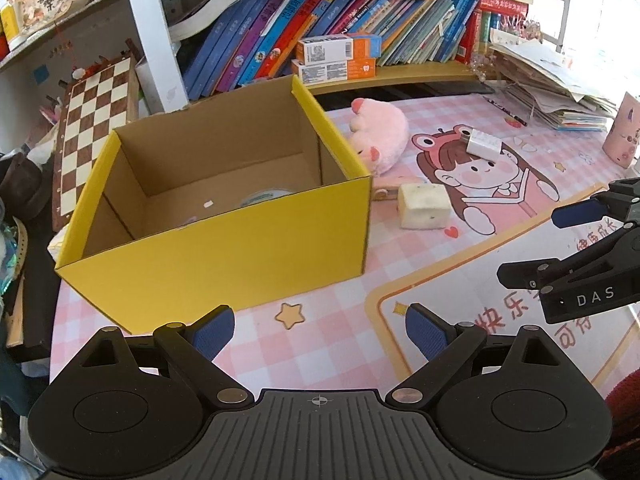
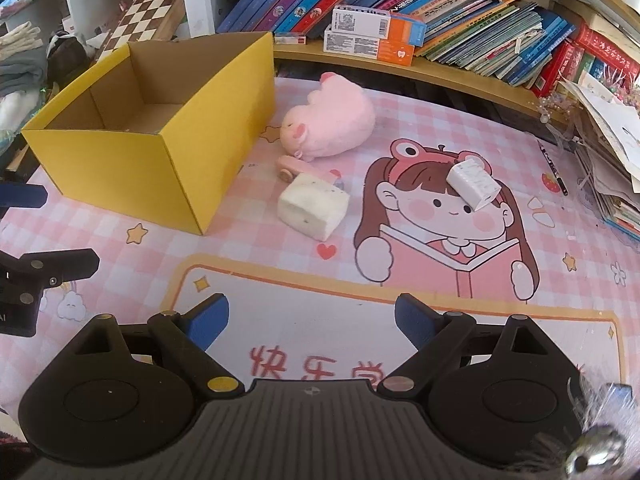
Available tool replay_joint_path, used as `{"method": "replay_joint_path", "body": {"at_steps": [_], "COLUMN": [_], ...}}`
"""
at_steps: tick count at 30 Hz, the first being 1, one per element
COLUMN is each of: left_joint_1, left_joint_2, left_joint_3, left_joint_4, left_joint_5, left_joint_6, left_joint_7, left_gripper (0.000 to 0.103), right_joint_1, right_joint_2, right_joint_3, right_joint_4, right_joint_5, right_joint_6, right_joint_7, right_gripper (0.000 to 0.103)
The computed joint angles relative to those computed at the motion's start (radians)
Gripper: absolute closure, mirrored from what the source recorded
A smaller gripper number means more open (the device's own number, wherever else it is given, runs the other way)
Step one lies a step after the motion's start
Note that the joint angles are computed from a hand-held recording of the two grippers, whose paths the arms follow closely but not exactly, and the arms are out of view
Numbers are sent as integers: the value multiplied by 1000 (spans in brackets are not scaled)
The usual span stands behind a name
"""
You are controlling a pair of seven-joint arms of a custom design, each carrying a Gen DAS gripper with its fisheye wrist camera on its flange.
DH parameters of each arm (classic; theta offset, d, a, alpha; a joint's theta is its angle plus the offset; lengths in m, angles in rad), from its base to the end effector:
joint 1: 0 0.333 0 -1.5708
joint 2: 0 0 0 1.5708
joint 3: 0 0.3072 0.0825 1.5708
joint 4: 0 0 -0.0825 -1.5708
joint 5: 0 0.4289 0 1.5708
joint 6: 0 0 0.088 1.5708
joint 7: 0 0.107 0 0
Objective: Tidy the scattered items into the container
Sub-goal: 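Withdraw both open tools from the box toward the soap and charger, then move the left tool to the white soap bar while the right tool approaches the white charger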
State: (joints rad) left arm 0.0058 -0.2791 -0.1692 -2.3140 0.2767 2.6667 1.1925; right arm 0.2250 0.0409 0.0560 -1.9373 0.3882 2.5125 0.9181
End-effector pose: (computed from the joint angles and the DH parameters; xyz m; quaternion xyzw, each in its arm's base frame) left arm 0.5403 -0.1012 0.4948 -0.6685 0.6683 -0.2046 0.2543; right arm 0.6269 0.1773 0.4946 -0.8608 0.4111 -0.1281 0.2714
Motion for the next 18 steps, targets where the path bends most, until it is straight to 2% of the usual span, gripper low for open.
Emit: {"method": "replay_joint_path", "body": {"at_steps": [9, 18], "left_joint_1": [-11, -68], "left_joint_2": [62, 147], "left_joint_3": [-49, -52], "left_joint_4": [81, 177], "left_joint_5": [112, 187], "left_joint_6": [-36, -74], "left_joint_7": [-131, -191], "left_gripper": [8, 8], "right_joint_1": [-40, -92], "right_joint_2": [40, 83], "right_joint_3": [-11, -19], "right_joint_4": [43, 93], "right_joint_5": [76, 133], "right_joint_6": [1, -23], "right_joint_7": [-116, -184], "right_gripper": [13, 12]}}
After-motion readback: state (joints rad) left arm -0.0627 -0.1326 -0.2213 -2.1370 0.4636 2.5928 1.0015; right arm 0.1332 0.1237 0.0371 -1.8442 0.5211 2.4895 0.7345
